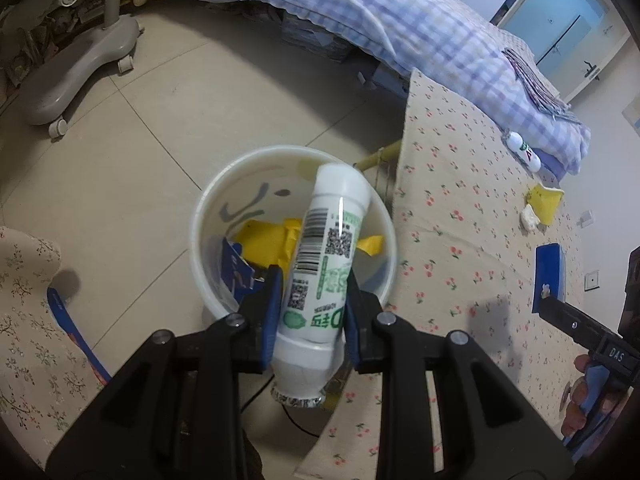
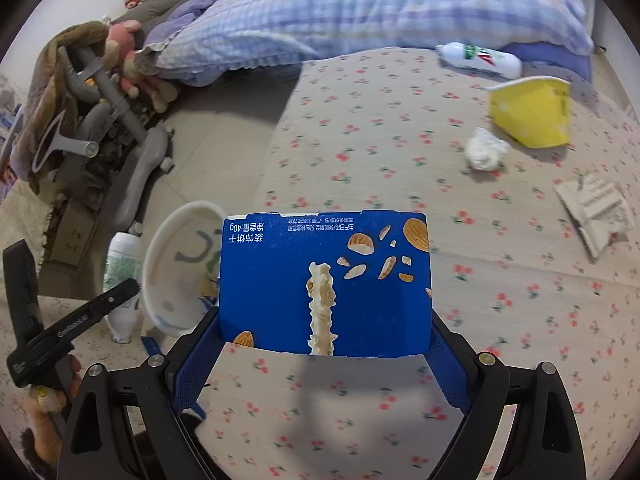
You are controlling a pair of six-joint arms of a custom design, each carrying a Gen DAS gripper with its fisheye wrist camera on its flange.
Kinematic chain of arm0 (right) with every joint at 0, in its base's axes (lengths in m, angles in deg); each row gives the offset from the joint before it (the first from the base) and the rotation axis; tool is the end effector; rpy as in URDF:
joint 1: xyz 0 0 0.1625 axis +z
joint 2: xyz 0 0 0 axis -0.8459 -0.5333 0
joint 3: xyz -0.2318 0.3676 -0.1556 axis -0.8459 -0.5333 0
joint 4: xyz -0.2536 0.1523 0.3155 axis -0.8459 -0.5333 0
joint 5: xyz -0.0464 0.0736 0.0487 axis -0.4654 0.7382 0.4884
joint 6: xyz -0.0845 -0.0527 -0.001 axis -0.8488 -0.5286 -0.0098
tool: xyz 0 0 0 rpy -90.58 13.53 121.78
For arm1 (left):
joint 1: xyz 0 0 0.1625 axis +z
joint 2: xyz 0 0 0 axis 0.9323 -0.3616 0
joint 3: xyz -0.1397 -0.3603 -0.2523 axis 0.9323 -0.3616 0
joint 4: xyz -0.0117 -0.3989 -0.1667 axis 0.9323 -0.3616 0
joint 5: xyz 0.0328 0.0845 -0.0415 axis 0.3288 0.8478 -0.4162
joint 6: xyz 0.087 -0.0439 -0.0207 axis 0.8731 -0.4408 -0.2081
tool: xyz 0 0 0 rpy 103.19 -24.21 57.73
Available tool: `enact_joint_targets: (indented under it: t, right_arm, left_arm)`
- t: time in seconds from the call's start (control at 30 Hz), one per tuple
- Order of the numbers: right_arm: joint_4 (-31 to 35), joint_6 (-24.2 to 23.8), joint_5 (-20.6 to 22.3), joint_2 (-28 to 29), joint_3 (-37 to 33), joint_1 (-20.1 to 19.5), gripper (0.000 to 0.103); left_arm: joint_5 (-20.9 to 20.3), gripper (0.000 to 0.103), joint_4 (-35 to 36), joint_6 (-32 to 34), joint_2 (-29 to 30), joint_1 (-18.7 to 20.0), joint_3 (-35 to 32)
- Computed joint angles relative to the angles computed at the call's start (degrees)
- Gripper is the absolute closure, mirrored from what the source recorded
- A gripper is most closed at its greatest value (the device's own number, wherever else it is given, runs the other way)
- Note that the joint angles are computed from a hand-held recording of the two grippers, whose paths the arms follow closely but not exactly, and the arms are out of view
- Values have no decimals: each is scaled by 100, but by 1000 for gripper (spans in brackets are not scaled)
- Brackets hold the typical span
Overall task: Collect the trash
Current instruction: 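Carry bottle and box to the wastebasket and open both tools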
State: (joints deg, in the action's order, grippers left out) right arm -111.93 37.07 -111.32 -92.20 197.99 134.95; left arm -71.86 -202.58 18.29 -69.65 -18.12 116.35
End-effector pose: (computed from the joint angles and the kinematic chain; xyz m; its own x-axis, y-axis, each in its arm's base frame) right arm -0.0184 -0.5140 0.2451 -0.8748 0.2701 0.4023 0.0270 0.8562 -0.5160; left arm -0.2419 -0.5877 -0.0352 -0.8508 0.2129 -0.4804 0.3429 0.9177 -0.2005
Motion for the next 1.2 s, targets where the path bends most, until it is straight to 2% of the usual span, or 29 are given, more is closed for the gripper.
enact_joint_targets:
  t: [0.03,0.1,0.13,0.37,0.67,0.87,0.97,1.0,1.07,1.2]
  right_arm:
    - [6,1,27,85,-50,49,9]
    - [-25,16,34,251,-129,156,9]
    - [-32,10,34,327,-168,199,9]
    - [-79,-9,170,845,-490,443,9]
    - [25,47,345,1386,-872,517,8]
    - [40,64,630,1615,-1060,496,8]
    - [-8,67,1038,1613,-1060,427,4]
    - [-61,121,1137,1613,-1056,412,1]
    - [-133,173,1263,1593,-1036,390,0]
    - [-220,157,1203,1512,-950,397,0]
  left_arm:
    - [70,66,16,-33,-6,23,-8]
    - [256,29,40,-182,-38,41,8]
    - [384,24,10,-256,-64,32,46]
    - [894,17,669,-671,-239,45,106]
    - [1214,8,754,-700,-437,81,339]
    - [1267,7,781,-714,-504,117,402]
    - [1305,3,782,-719,-506,112,414]
    - [1305,3,771,-708,-514,112,422]
    - [1300,3,745,-705,-528,106,442]
    - [1263,3,730,-711,-535,96,451]
